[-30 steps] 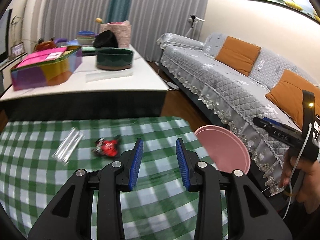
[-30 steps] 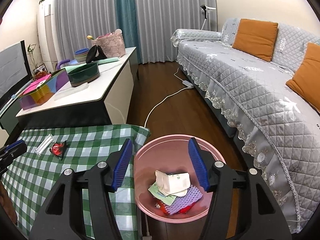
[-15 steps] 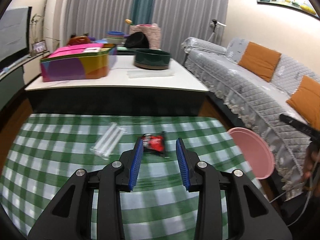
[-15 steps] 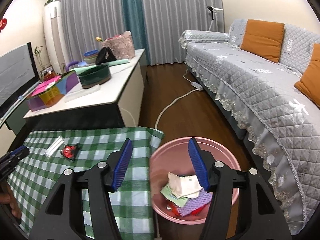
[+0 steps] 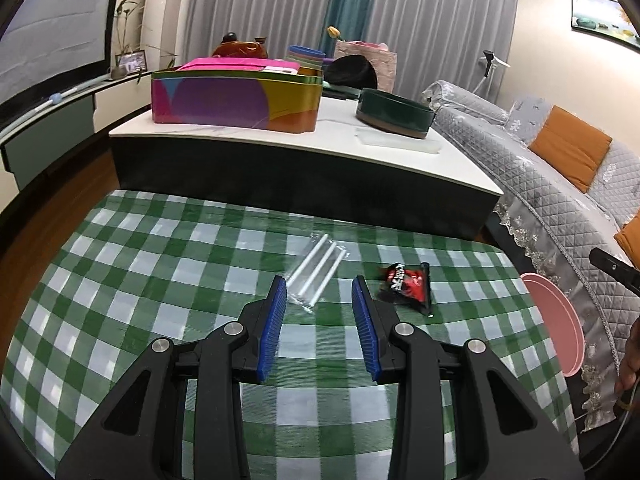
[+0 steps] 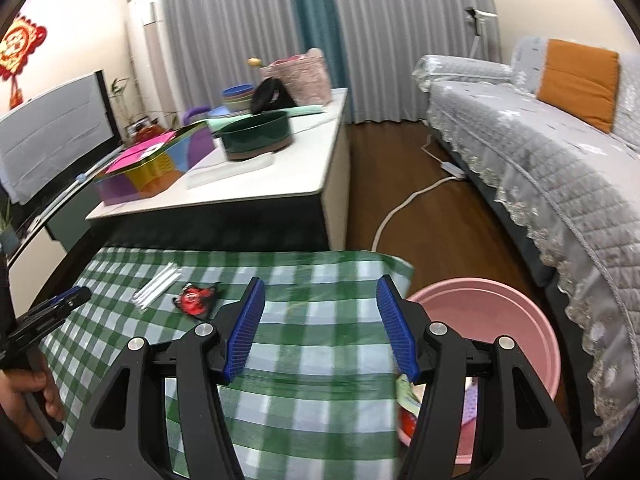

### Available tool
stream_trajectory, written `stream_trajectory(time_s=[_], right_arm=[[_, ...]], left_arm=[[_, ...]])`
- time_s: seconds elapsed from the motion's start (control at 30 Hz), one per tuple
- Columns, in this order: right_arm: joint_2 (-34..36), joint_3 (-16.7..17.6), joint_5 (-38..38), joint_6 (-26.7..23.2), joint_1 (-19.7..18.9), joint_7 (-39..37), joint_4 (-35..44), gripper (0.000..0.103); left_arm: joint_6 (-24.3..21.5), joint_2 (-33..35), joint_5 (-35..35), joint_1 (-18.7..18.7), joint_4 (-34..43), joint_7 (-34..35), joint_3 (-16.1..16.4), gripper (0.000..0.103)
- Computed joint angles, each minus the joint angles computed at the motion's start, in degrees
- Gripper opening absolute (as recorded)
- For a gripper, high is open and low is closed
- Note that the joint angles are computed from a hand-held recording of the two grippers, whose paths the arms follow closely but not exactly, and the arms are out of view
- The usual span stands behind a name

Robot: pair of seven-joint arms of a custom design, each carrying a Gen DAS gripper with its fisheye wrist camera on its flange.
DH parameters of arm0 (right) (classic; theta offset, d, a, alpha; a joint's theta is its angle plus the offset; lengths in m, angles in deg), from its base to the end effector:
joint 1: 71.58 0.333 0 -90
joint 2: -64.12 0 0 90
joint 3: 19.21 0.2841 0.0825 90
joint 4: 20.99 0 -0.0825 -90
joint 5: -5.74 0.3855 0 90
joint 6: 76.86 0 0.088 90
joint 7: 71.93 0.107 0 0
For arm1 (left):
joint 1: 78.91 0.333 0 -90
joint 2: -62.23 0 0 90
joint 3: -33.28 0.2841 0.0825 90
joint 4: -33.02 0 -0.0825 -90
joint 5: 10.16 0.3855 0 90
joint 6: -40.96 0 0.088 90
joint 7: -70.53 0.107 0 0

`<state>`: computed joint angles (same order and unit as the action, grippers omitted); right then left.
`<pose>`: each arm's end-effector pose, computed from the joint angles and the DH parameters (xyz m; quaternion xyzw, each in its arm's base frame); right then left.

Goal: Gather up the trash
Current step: 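Move both open tools back over the checked table toward the remaining items, then grasp the clear straw pack with the left tool while the right grasps the red-black wrapper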

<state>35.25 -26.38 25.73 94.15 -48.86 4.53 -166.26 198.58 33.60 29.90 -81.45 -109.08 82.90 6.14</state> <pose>0.4456 0.0942 0.5268 -0.6786 0.5693 -0.2138 0.4119 0.3874 -0.2644 0.4882 -0.7033 0.5526 -0.3417 0.2887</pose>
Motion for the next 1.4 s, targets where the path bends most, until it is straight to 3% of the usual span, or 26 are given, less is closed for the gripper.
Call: stream_trajectory(time_s=[0.27, 0.87, 1.03, 1.13, 1.4], right_arm=[[1.60, -2.48, 1.52, 4.56, 6.46, -4.99, 0.54, 0.058], [3.69, -3.58, 6.06, 3.43, 7.65, -7.13, 2.74, 0.058], [4.86, -4.51, 9.86, 0.92, 9.13, -7.86, 4.29, 0.059], [5.52, -3.27, 11.20, 0.58, 8.74, -8.94, 4.90, 0.060], [7.37, -1.20, 14.00, 0.55, 8.48, -11.43, 6.31, 0.063]], left_arm=[[-0.08, 1.43, 2.46, 1.15, 0.69, -0.22, -0.14, 0.034], [-1.29, 8.31, 7.66, -1.61, 5.05, -3.35, 2.92, 0.034], [-2.16, 9.13, 9.24, -1.68, 6.17, -4.02, 3.23, 0.034], [-3.57, 9.48, 10.51, -1.97, 6.85, -4.48, 3.38, 0.035], [-1.48, 10.22, 10.65, -2.54, 6.21, -4.94, 5.38, 0.036]])
